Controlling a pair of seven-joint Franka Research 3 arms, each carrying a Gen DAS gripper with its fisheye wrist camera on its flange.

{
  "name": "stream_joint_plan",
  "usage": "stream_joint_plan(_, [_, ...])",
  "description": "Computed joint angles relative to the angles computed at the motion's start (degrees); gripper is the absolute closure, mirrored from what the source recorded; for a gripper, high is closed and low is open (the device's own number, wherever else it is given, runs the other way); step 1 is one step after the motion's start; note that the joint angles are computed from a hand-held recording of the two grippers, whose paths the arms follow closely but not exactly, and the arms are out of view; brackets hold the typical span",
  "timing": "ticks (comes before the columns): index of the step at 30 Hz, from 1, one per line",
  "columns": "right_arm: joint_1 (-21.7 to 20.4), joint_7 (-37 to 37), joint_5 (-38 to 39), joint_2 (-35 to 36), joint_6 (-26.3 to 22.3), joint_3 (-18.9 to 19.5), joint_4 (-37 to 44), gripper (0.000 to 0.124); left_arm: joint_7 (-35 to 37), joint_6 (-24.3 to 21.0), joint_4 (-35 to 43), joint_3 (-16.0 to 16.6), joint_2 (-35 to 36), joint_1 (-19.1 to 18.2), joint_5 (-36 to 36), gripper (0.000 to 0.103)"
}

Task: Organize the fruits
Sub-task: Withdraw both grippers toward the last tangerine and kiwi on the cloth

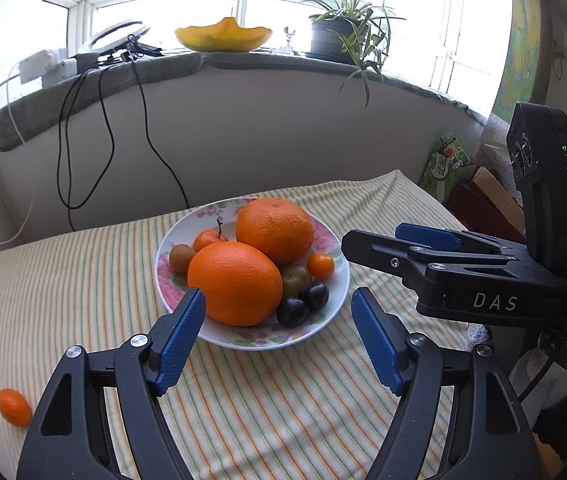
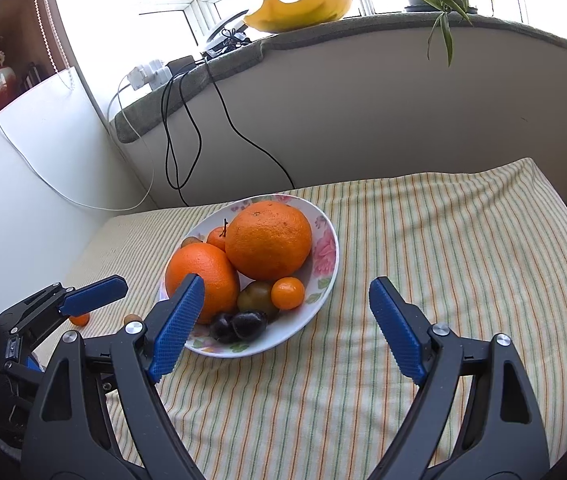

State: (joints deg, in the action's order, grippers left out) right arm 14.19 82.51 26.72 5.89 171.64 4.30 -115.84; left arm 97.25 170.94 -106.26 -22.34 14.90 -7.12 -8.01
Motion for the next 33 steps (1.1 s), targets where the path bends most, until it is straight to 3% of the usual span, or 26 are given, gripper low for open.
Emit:
stream_joint_plan(18, [1.84, -0.31, -0.79, -1.16, 0.47, 0.92, -0.36, 0.037, 6.03, 3.74, -6.79, -1.54, -5.71, 3.23, -9.39, 0.028])
stream_joint_plan(33, [4.16, 0.91, -3.13, -1.12, 0.2, 1.51, -0.36, 0.037, 13.46, 5.21, -11.14, 1.42, -9.46, 2.02, -20.59, 0.028])
